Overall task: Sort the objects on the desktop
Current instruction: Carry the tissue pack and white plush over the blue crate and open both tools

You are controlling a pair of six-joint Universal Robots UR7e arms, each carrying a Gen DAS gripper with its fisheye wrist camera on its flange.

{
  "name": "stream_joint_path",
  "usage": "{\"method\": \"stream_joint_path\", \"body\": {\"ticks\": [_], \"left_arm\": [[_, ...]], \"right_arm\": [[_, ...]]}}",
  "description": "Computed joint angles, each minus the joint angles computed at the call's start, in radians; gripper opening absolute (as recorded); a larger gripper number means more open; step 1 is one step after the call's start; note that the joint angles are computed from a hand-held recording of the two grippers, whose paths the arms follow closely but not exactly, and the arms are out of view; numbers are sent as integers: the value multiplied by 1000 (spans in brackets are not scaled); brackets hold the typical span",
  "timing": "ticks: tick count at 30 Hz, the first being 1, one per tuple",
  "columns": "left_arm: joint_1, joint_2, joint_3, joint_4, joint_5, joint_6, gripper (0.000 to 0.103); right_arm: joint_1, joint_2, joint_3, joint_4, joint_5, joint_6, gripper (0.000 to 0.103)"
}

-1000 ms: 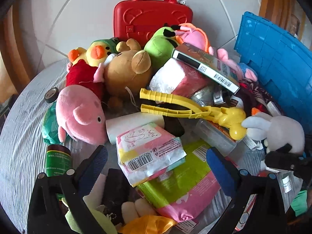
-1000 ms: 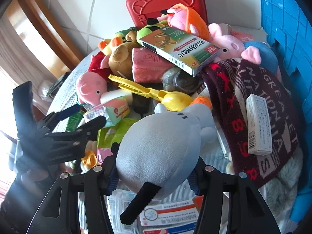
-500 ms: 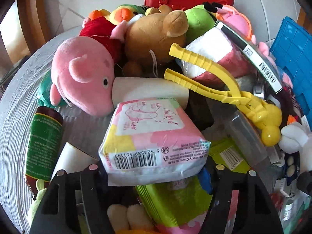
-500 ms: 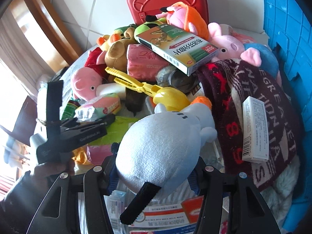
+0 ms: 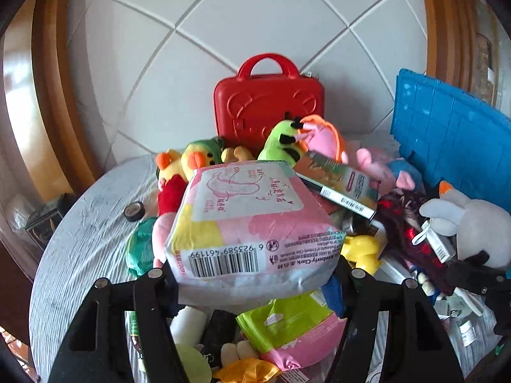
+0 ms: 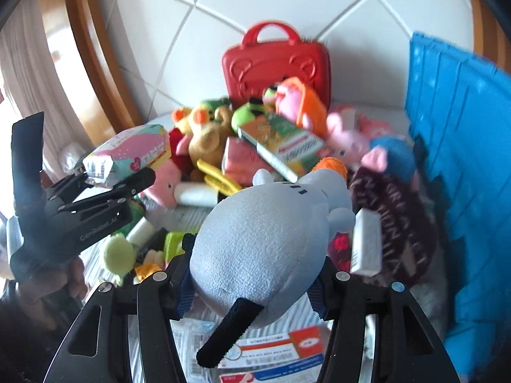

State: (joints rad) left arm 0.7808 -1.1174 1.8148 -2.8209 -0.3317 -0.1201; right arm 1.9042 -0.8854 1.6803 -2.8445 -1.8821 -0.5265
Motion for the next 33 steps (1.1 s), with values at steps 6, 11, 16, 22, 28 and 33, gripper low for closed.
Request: {"method": "stream_joint_path", "body": {"ticks": [6, 11, 16, 22, 28, 33], "left_arm": [[-64, 35, -73, -172, 16, 215, 65], [-116, 81, -139, -311, 2, 409, 66], [-155, 93, -179, -329, -59, 471, 66], [-177, 117, -221, -323, -145, 522, 66], [-199, 165, -273, -273, -207, 525, 66], [-228, 261, -374, -227, -239, 543, 66]], "right_arm": [[52, -57, 36, -140, -19, -7, 56], [92, -105, 59, -237, -48, -10, 56], [124, -151, 77, -331, -97, -1, 56], [147, -182, 80, -436, -195, -16, 56], [139, -233, 101, -490, -254, -16, 56], [116, -292, 111, -529, -262, -32, 57]]}}
